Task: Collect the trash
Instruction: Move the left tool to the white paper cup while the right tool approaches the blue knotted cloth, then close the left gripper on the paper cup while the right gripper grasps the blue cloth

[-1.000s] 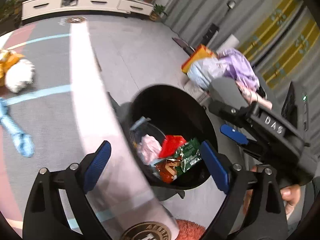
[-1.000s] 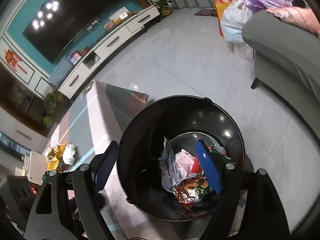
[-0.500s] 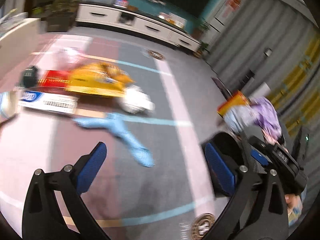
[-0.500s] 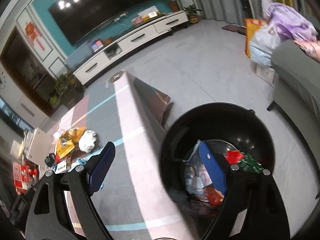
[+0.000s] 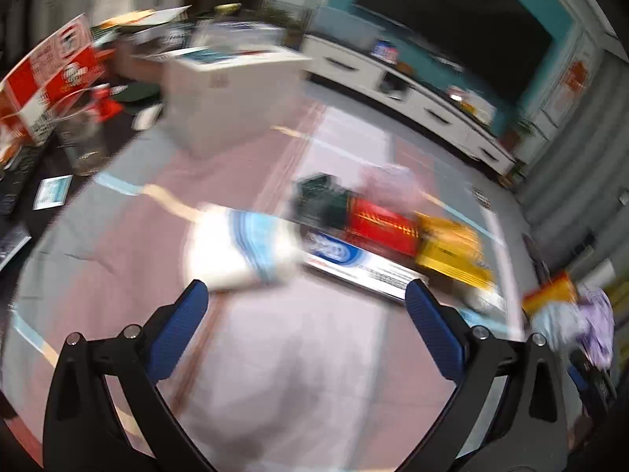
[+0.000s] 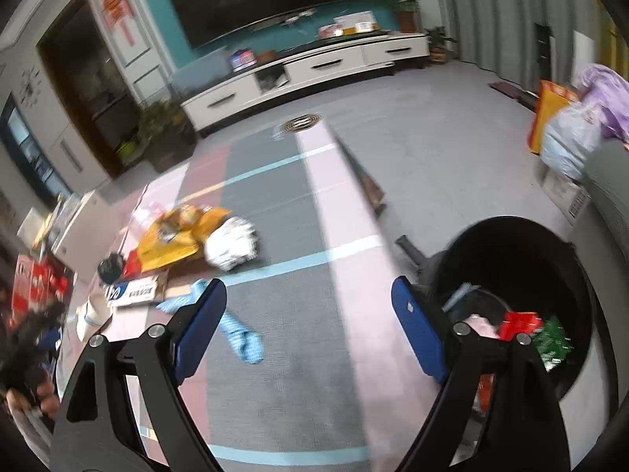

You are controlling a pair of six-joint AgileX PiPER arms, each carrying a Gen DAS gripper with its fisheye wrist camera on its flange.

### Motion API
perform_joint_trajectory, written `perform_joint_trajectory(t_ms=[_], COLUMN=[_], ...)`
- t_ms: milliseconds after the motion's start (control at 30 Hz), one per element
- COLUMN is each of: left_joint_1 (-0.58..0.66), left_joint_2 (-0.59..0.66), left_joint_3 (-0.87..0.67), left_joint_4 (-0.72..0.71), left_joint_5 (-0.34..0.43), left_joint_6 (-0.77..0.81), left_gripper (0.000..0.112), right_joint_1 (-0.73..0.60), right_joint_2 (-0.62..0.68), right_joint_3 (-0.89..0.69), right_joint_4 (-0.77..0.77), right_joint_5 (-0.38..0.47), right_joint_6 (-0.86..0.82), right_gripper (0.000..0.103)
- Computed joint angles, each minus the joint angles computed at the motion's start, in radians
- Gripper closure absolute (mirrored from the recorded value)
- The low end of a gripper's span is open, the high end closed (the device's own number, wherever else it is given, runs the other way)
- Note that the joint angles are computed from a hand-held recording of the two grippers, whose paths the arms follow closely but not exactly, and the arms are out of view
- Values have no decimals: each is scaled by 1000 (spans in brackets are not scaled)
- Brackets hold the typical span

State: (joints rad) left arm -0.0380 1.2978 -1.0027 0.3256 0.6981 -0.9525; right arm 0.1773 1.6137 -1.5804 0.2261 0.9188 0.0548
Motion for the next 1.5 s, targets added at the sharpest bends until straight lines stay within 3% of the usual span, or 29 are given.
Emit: perform_joint_trajectory(t_ms=[133,233,467,600,733,833,933,1033,1200,1233,1267,1500], left_joint_1=[140,209,273,303,324,332,354,351,356,357,361,380], left_joint_2=[76,136,217,232,247,241,229,222,211,209,207,184], left_joint_3=[5,1,-10,-8,4,25,47,58,74,77,82,103], left_joint_4=[-86,-164,-332,-452,-591,-617,-704,-652,-651,-666,-681,-755], left_joint_5=[-35,-79,-155,-177,-187,-219,-234,-247,-260,-259,-262,-261], left_joint_6=[125,231,437,552,681,697,775,727,729,743,759,820], left_gripper=[12,12,12,12,12,13,26,44,57,74,82,90], right_joint_1=[115,197,319,333,347,372,398,400,393,393,393,396], right_joint_2=[89,173,393,471,539,539,526,510,485,481,475,428], right_joint_3=[-66,-150,-381,-461,-533,-517,-486,-454,-421,-415,-408,-371], right_joint_4=[-23,-51,-142,-149,-192,-256,-335,-351,-332,-328,-322,-308], right_joint_5=[15,31,114,141,186,167,151,128,115,112,110,89], right_joint_6=[38,59,146,160,183,201,226,224,203,199,195,177], right_gripper=[19,27,38,39,47,54,64,72,74,74,74,74])
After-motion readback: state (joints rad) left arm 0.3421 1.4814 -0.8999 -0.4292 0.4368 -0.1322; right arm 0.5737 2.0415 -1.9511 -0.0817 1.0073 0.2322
